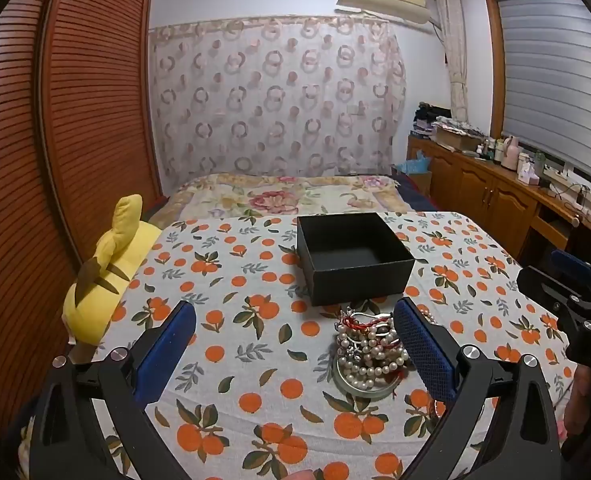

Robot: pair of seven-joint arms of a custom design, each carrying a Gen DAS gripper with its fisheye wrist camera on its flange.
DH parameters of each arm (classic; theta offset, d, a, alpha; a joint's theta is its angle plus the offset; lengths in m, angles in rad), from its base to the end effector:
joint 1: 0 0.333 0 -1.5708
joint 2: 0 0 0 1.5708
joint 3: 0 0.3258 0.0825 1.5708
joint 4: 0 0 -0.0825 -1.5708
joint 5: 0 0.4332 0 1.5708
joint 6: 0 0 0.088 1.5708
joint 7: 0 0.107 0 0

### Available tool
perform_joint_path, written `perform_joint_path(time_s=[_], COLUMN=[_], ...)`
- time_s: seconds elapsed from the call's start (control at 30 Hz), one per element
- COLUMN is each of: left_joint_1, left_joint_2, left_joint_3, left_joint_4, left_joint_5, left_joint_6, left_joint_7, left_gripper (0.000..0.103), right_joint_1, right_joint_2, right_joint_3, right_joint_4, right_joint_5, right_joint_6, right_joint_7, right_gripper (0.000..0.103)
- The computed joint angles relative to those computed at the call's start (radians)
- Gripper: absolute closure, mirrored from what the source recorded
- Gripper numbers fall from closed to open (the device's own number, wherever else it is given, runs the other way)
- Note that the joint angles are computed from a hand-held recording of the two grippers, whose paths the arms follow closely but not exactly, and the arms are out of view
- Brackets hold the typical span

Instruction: Organize jewelry

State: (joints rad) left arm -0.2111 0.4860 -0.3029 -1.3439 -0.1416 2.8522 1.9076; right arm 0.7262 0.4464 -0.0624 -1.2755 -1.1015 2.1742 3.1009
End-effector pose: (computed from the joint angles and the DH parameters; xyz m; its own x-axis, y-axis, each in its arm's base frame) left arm 0.7268 -0.3309 0.5817 -0.5774 -0.8163 -0.0149 -0.3941 0.2946 -0.8706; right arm 0.6322 0.4655 0.5719 -0.3366 -0.9382 -0.0803 -0.3847 0.2149 -0.8977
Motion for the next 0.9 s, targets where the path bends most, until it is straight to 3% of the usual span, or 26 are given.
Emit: perform_joint_path(time_s=[0.9], left_joint_1=[0.005], left_joint_2=[0.001], left_joint_3=[-0.006], left_joint_4=[-0.001], left_joint_5=[-0.007], left_joint_6=[0.007], left_joint_7=[0.003], left_gripper=[0.007], right_joint_1=[-0.002], right_joint_2=[-0.01], right_joint_3=[0.004], right_joint_4=[-0.013], right_joint_5=[-0.011], right_joint_6=[0.006], right_joint_7=[0.018], right_gripper=[0.002])
